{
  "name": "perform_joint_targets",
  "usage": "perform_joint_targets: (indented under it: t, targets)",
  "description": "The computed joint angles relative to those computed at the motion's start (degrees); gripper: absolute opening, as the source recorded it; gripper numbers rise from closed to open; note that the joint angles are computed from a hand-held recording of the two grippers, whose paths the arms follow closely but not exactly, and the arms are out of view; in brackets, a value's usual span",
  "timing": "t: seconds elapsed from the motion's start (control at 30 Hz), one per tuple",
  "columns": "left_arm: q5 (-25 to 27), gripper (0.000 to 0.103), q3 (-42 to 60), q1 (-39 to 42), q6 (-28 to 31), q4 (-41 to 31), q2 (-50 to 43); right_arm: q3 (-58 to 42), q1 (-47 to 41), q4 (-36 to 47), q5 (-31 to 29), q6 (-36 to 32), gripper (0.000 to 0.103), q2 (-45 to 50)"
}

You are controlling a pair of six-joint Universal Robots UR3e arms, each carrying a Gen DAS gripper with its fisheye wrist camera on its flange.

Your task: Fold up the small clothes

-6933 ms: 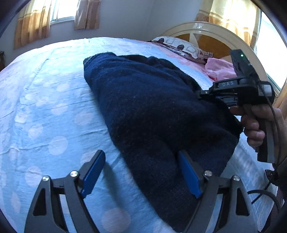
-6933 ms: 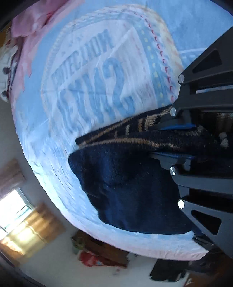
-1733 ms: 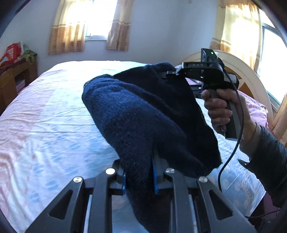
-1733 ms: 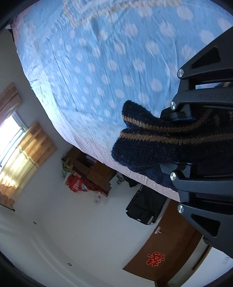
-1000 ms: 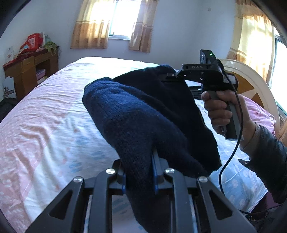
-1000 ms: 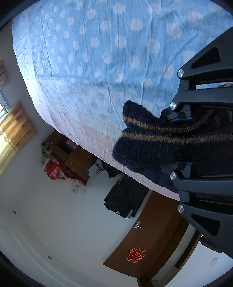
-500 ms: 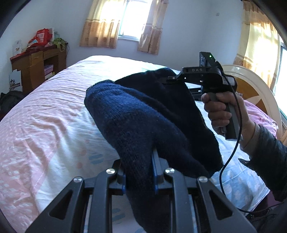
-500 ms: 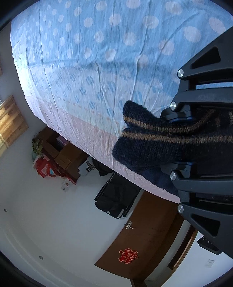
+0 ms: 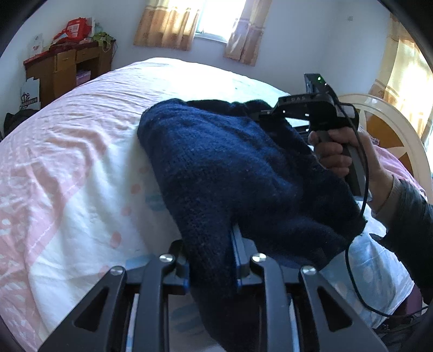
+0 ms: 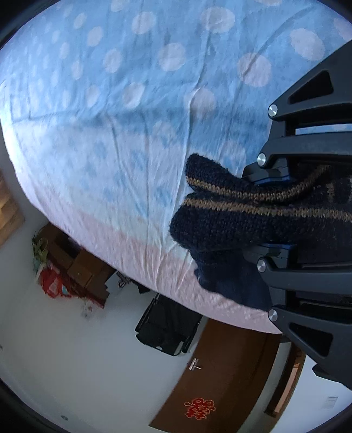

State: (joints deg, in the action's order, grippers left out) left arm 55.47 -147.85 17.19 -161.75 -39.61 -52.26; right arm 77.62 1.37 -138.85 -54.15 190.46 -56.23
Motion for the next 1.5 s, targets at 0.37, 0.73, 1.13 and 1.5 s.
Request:
perform_joint_targets:
  t: [0.37,0.73,1.13,1.5]
  targets:
    - [1.61,0.082,3.1,8.69,1.55,-9.83,18.71,15.94,-6.37,-6.65,5.72,-1.8,0.042,-13.77]
    - [19.34,0.093,1.56,-10.35,-11.94,21.43,-9.22,40.01,-9.98,18.64,21.3,-28.08,0.051,-34.3]
    - [23.72,0.095,3.07,-13.77,-10.69,6.22,7.6,52.03,-19.27,23.77,23.6,-30.57,0.06,-50.33]
    - [25.71,0.103,12.16,-16.47,-15.64,-3.47,19.34,45.42,7.76,7.67,-26.83,-6.58,0.063,-78.32]
